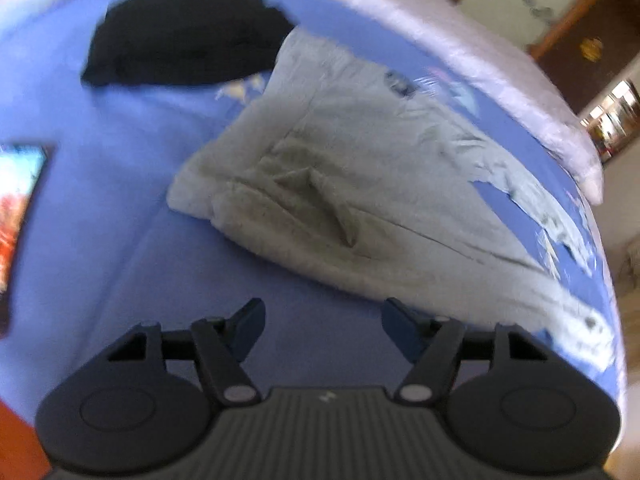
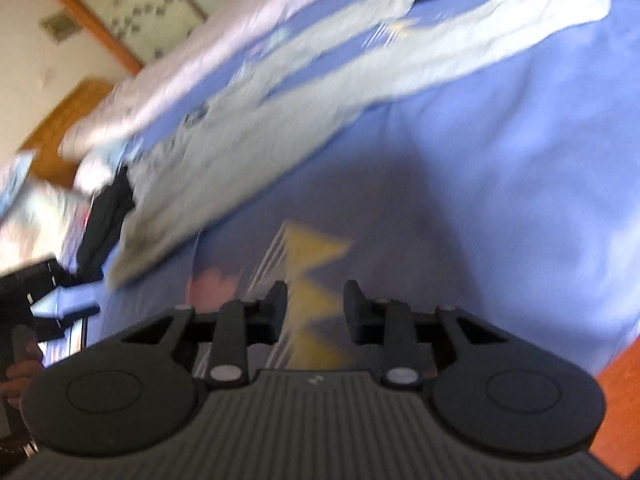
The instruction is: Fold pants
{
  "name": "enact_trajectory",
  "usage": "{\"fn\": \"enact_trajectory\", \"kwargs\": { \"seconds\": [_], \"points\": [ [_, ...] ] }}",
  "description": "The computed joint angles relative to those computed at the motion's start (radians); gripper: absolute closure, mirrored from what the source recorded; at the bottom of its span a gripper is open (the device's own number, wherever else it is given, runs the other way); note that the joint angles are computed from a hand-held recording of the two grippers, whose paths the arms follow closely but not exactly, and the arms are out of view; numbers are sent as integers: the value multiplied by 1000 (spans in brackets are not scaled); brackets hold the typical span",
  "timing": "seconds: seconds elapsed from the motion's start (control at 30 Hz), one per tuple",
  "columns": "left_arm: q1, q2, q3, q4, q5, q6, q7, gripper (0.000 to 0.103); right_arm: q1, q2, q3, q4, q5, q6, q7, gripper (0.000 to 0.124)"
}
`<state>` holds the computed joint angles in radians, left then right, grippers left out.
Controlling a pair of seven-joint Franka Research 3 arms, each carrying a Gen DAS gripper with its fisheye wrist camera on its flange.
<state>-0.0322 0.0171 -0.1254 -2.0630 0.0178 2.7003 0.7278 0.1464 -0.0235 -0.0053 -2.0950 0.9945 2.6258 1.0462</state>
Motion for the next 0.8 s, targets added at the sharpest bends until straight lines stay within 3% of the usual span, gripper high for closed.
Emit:
{"fn": "enact_trajectory", "kwargs": {
  "seconds": [0.07, 0.13, 0.2, 0.23, 0.27, 0.33, 0.37, 0.4, 0.5, 0.63, 0.73, 0.77, 0.8],
  "points": [
    [19, 60, -3, 35, -183, 20, 81, 35, -11, 18, -11, 18, 79, 61, -52, 91],
    [45, 106, -20, 49, -340, 66, 126, 27, -29, 46, -20, 45, 93, 130, -54, 90],
    [62, 138, -36, 52, -426, 137, 124, 12, -55, 78, -29, 79, 99, 186, -52, 88],
    [62, 146, -37, 55, -419, 160, 105, 12, -70, 114, -32, 116, 102, 215, -50, 88],
    [55, 157, -27, 70, -376, 157, 69, 16, -85, 162, -37, 165, 73, 245, -13, 88],
    [47, 176, -9, 100, -285, 128, 10, 48, -108, 246, -63, 241, -33, 285, 128, 88],
    [46, 186, -5, 114, -249, 108, -8, 77, -114, 290, -86, 281, -91, 291, 215, 88],
    [65, 193, -25, 124, -276, 84, 17, 94, -124, 325, -104, 317, -131, 278, 284, 88],
    [127, 178, -85, 88, -463, 112, 100, 95, -189, 431, -95, 453, -150, 194, 395, 83],
    [105, 101, -69, 20, -483, 133, 76, 95, -247, 533, -43, 581, -153, 170, 487, 79],
    [87, 41, -48, -8, -491, 124, 89, 96, -224, 557, -56, 610, -208, 186, 551, 79],
    [78, 23, -37, -15, -467, 121, 75, 97, -237, 578, -45, 645, -270, 167, 587, 87],
    [69, 2, -25, -23, -430, 112, 47, 98, -251, 616, -35, 708, -352, 141, 631, 121]
  ]
}}
